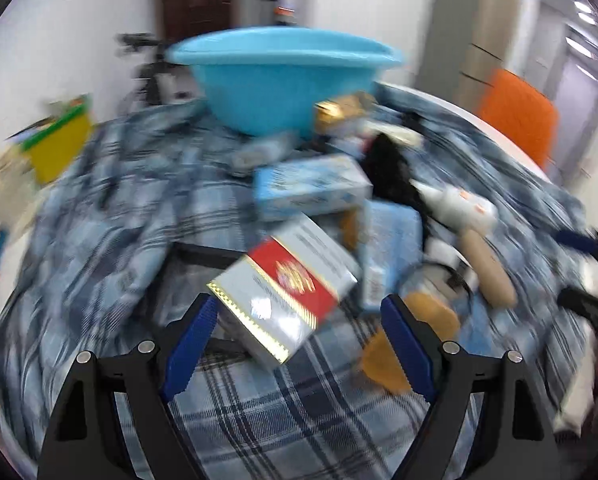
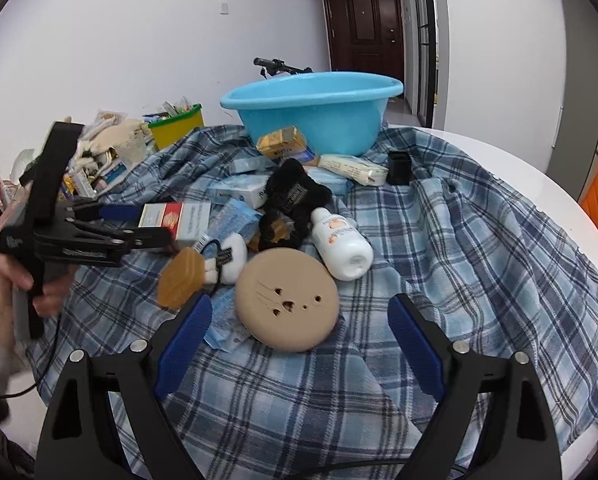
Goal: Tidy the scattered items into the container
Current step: 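Grasp the red-and-white cigarette pack with the left gripper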
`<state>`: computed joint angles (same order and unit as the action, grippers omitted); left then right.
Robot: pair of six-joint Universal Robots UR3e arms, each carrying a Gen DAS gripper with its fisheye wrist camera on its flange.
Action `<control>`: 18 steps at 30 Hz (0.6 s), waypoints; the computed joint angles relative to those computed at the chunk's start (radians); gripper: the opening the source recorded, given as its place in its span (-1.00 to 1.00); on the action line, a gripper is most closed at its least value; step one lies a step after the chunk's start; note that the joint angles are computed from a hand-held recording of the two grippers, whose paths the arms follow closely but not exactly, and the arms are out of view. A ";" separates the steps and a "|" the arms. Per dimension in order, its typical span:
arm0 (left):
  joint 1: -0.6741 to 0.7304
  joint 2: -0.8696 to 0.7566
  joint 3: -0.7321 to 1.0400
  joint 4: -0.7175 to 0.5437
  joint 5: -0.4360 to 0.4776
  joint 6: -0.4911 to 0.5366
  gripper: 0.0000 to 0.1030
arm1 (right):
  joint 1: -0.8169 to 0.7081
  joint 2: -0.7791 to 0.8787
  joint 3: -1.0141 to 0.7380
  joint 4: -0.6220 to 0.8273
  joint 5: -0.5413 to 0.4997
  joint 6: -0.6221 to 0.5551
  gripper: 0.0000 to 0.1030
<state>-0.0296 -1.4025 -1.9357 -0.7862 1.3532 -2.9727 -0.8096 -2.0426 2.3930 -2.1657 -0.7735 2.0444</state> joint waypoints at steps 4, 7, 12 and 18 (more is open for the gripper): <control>0.095 -0.020 0.110 -0.256 -0.112 0.198 0.67 | -0.005 0.023 -0.007 -0.013 -0.024 0.000 0.73; 0.104 -0.045 0.151 -0.285 -0.122 0.233 0.67 | -0.004 0.042 -0.001 -0.039 -0.030 0.022 0.73; 0.049 -0.100 0.175 -0.221 -0.076 0.280 0.67 | 0.005 0.046 0.008 -0.045 -0.042 0.024 0.73; -0.049 -0.178 0.171 -0.083 0.072 0.235 0.67 | -0.010 0.039 0.009 -0.042 -0.051 0.016 0.73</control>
